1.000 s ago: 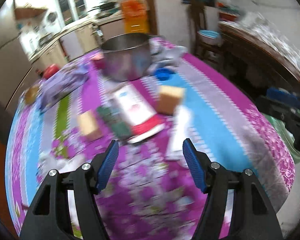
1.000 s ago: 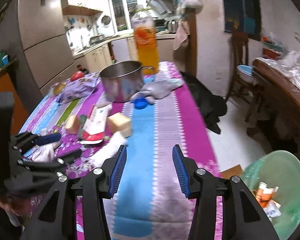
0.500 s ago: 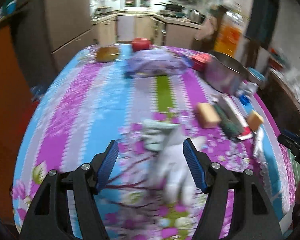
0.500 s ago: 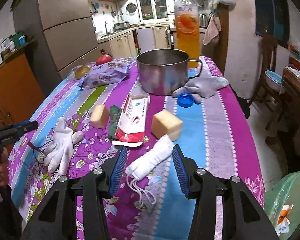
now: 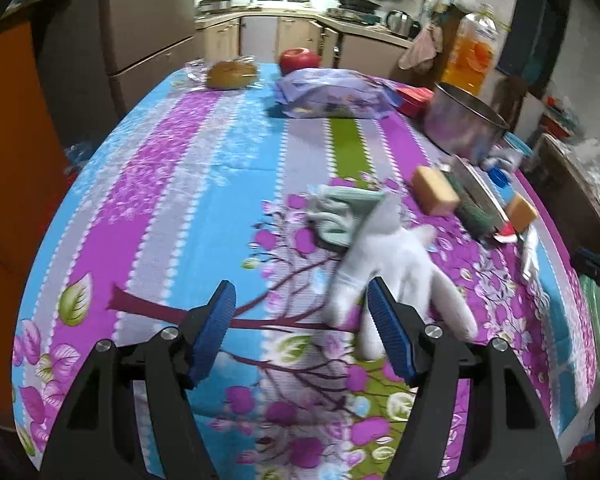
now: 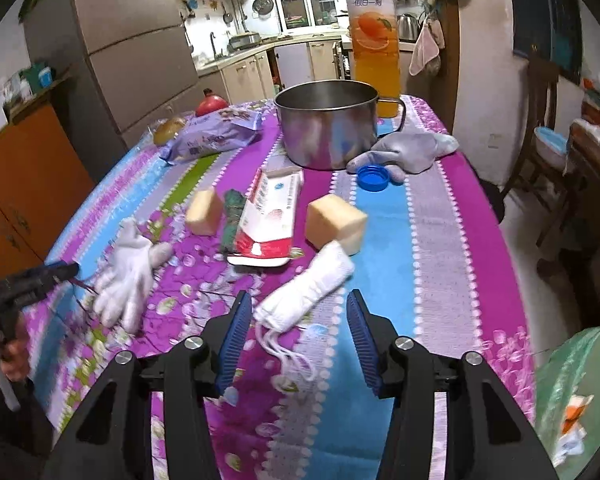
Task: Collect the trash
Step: 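Grasp the white medicine box with the right tool while the left tool grasps the grey sock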
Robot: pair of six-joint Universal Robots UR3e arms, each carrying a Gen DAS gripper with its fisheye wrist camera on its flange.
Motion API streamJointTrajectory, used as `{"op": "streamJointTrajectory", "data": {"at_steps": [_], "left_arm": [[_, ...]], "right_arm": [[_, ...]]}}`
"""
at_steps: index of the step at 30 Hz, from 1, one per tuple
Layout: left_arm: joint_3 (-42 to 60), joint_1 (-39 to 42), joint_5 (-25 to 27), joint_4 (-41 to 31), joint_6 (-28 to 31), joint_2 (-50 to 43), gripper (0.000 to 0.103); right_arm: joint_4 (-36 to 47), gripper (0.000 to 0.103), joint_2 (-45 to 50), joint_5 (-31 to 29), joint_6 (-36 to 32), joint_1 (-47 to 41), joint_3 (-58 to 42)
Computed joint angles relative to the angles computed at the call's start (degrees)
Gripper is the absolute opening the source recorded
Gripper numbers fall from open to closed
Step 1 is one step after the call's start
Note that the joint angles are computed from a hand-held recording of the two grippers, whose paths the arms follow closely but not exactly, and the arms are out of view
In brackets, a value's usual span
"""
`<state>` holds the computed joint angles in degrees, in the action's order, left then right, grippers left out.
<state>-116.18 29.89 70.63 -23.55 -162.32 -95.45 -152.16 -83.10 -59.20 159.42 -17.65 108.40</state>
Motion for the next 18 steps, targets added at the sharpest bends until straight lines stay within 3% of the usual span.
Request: {"op": "streamJointTrajectory", "data": {"at_steps": [6,12,18], "left_arm": [[-0.4,-2.2,0.3,0.5,0.2,-0.9,0.066],[-1.1,-1.6,-0.8,0.0,1.1,-0.5,0.066],[0.0,-1.5,-0.7,-0.6,1.2,-2.1,0.067]], "right_arm": [[-1.3,0.052,9.1,-0.3,2.4,7.2,-10.2],[7.4,0.059,23.3,-2.4,4.6,12.5,-30.6],[18.9,0.059,37.3,-6.3,11.2,13.8,-53.9]]}}
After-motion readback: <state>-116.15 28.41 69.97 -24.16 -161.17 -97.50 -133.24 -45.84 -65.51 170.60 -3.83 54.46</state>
